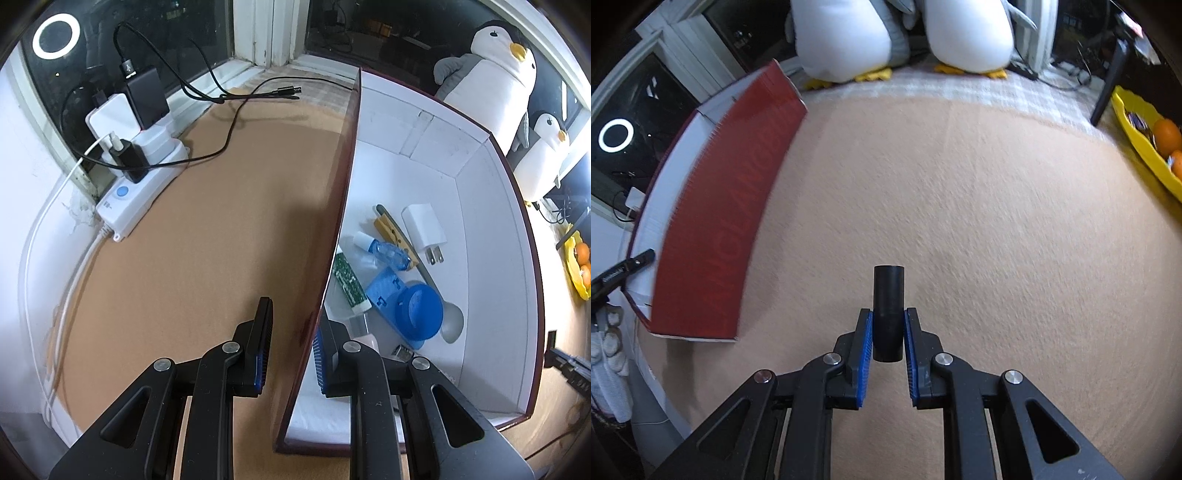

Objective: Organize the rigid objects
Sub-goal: 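Carry the black cylinder into the box and release it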

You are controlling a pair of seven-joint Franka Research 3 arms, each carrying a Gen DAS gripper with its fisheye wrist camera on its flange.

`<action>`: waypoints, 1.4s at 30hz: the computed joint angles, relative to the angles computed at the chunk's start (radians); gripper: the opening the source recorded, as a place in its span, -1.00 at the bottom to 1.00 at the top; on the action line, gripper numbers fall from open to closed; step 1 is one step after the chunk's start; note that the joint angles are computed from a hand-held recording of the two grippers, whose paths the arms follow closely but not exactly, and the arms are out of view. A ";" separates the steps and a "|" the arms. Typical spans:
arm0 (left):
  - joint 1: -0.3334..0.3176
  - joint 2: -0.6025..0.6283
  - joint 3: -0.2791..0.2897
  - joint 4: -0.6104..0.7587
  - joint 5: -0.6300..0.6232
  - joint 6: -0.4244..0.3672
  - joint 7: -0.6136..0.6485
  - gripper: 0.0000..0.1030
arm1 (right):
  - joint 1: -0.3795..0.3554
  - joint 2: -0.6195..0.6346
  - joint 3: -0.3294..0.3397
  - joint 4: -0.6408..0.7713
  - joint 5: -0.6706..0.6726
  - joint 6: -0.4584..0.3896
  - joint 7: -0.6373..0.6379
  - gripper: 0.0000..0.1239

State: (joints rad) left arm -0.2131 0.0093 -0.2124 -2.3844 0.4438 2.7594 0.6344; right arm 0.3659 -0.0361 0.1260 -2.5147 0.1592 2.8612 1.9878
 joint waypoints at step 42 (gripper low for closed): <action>0.004 0.056 0.019 0.038 0.024 0.054 0.012 -0.88 | 0.180 0.490 -0.079 0.822 -0.216 -0.318 -0.122 -0.76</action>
State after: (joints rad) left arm -0.2091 0.0649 -0.1939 -2.3459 0.4682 2.8138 0.6460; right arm 0.5458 0.4543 0.0470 -1.6931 -0.0563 2.5429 1.8655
